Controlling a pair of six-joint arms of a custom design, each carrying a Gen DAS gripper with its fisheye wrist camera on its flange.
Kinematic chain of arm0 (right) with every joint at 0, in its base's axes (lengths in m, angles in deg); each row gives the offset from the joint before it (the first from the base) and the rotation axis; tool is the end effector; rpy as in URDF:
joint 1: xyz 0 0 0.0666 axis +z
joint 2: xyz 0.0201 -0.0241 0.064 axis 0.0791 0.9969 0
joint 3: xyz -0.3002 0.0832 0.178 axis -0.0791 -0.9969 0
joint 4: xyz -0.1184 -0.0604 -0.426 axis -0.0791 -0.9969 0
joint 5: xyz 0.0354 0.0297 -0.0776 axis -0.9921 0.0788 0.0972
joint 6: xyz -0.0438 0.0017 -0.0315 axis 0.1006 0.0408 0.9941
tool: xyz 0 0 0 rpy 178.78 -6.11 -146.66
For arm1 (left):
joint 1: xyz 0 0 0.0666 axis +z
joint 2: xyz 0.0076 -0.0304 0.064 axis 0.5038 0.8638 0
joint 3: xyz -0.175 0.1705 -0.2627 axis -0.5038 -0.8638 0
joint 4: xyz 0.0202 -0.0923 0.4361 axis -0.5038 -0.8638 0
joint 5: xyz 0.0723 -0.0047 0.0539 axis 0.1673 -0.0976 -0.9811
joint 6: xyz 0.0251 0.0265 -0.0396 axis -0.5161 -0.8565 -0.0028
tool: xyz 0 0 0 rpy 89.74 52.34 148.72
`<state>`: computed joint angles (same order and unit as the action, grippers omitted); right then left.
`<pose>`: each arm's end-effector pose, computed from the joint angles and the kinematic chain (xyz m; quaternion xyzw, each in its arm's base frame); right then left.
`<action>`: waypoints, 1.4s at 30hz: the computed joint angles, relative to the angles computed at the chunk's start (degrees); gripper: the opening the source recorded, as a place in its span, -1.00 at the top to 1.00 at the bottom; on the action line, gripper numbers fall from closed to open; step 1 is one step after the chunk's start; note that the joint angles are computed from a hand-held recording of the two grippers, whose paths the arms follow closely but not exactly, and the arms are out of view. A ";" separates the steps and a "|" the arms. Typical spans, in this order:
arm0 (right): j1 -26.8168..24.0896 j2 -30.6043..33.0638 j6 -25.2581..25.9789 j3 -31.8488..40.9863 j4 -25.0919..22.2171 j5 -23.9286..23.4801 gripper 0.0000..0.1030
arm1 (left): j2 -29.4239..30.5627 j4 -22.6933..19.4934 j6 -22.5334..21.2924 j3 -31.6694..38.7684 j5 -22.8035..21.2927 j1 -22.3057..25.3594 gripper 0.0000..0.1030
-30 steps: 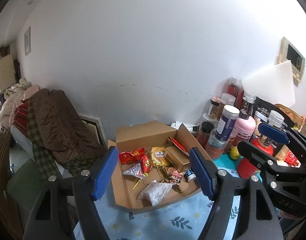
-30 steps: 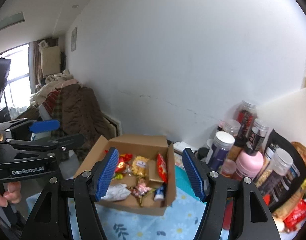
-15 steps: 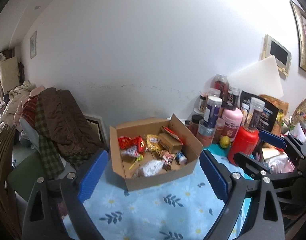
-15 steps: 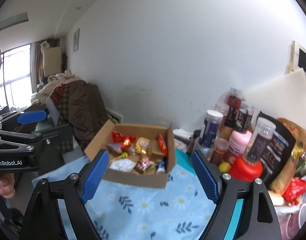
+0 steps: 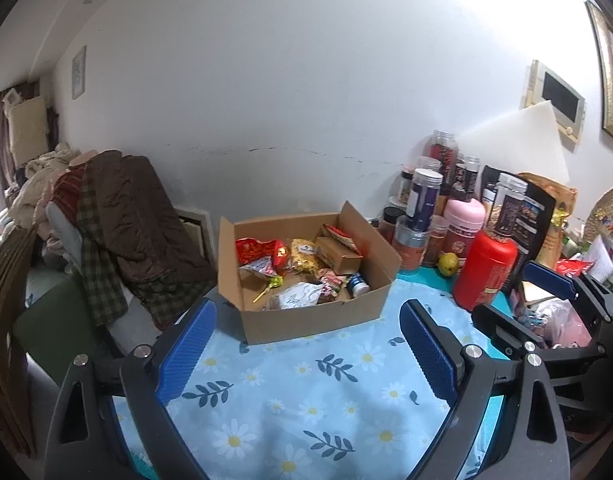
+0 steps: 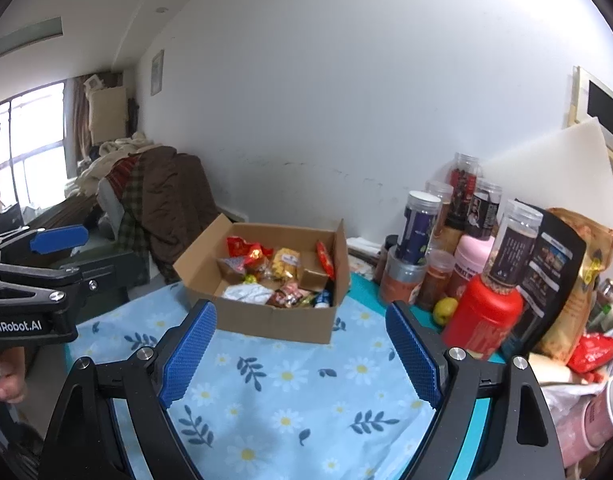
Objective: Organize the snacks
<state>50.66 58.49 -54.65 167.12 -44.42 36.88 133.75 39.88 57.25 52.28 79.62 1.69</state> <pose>0.3912 0.3733 0.4602 -0.0457 0.8356 -0.0111 0.5473 0.4688 -0.2490 0.4296 0.1105 0.8588 -0.0886 0.4924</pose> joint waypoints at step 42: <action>-0.36 -1.24 1.22 -1.12 -0.23 -4.24 -0.72 | -1.86 -2.09 2.29 -1.74 -3.18 -1.47 -0.84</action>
